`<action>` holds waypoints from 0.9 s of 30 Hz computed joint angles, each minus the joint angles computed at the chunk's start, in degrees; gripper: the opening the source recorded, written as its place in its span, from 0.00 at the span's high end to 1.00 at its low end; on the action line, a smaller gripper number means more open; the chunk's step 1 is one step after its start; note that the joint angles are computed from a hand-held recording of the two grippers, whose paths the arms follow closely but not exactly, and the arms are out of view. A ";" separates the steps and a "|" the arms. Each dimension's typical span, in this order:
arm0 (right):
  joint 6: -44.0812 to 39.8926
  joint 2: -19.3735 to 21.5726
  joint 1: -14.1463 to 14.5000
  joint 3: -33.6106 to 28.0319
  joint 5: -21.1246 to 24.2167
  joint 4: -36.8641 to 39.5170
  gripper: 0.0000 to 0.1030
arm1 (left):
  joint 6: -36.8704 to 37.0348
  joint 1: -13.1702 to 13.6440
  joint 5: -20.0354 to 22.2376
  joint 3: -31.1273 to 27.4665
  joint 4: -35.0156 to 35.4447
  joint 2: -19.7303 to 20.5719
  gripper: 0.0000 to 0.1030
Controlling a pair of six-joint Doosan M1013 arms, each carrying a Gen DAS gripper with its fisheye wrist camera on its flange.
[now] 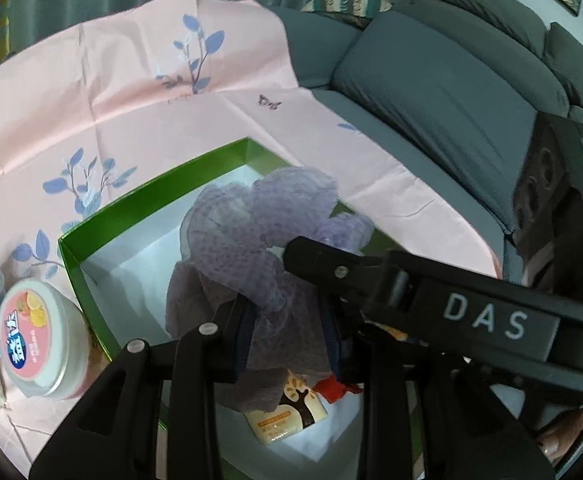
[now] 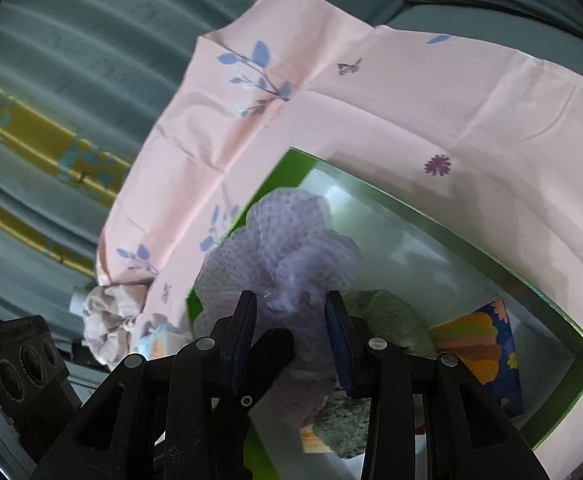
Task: Organize soft objects
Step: 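Carry the purple scrunchie into the green box and release it, then move the right tool back to the light-blue plush elephant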
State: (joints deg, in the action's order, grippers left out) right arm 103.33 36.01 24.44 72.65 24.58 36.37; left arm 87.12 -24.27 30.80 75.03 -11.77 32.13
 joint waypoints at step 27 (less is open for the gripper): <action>14.98 -4.78 2.81 3.51 -6.66 -19.58 0.34 | 0.69 2.78 -6.29 9.13 -5.63 -9.05 0.20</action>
